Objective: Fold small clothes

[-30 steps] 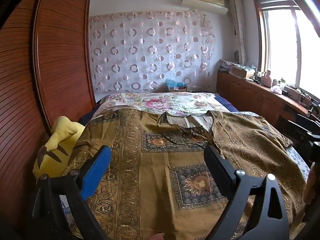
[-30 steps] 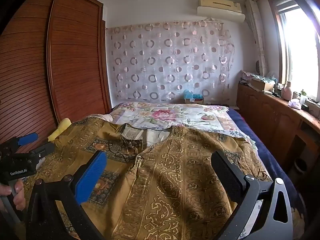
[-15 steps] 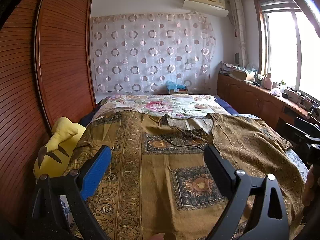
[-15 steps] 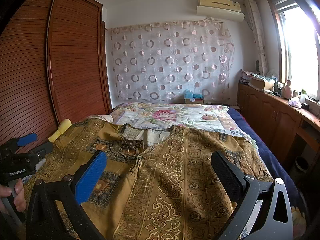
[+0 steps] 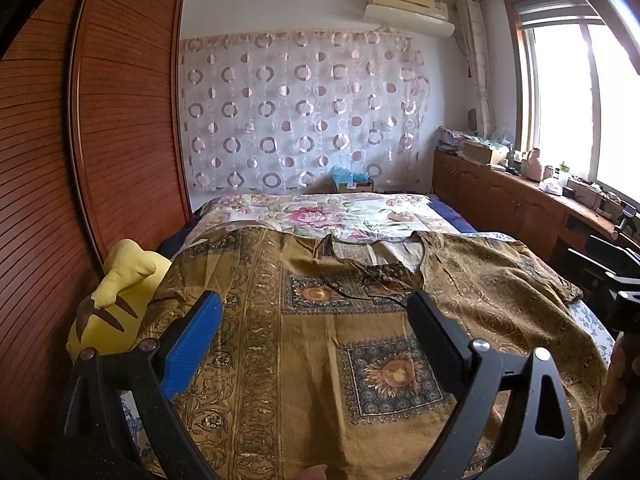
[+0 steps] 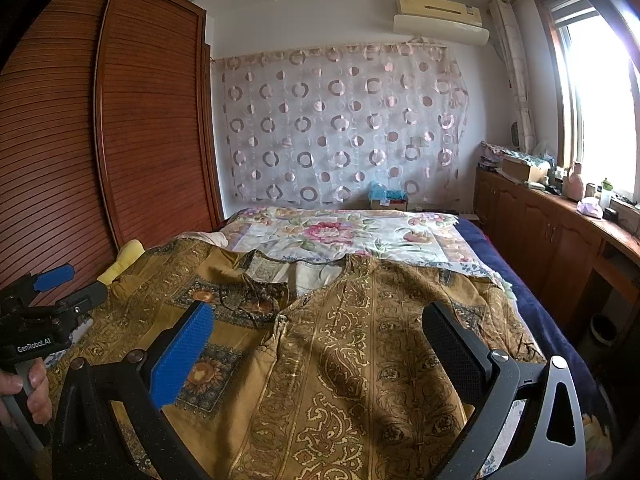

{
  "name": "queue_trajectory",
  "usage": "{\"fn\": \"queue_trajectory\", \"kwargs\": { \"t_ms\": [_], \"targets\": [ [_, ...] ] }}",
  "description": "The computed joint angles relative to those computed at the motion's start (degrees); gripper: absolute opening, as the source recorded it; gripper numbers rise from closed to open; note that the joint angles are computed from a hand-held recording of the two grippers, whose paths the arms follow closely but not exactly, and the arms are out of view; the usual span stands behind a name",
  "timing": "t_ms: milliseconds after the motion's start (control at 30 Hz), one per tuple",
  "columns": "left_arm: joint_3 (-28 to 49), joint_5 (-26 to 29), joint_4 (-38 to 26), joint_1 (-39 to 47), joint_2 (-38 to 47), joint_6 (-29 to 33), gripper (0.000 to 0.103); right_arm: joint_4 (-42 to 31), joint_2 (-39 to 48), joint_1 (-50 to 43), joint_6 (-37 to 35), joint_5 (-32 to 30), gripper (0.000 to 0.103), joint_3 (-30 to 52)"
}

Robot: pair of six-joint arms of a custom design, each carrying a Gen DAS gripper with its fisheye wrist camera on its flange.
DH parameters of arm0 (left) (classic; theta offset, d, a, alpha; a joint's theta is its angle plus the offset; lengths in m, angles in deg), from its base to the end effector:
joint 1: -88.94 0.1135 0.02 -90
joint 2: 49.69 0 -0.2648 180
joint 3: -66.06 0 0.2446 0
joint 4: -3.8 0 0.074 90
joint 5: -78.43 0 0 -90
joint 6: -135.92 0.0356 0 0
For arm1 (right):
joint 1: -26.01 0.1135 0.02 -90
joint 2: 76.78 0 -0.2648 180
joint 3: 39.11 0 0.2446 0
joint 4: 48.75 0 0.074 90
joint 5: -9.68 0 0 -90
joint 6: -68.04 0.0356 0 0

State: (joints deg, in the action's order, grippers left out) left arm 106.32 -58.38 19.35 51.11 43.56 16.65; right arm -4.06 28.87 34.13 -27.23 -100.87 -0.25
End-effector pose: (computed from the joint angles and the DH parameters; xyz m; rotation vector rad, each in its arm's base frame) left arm 0.2216 -0.1392 0.1228 -0.2715 1.9856 0.1721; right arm 0.2826 0.0529 0.1033 -0.4603 1.8948 0.3832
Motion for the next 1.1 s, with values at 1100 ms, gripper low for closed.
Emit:
{"fn": "queue_trajectory", "kwargs": {
  "t_ms": [1100],
  "targets": [
    [0.10,-0.79,-0.54,-0.72,-0.57,-0.11,0.094,0.93,-0.12,-0.15,0.32,-0.17,0.103,-0.34]
  ]
}}
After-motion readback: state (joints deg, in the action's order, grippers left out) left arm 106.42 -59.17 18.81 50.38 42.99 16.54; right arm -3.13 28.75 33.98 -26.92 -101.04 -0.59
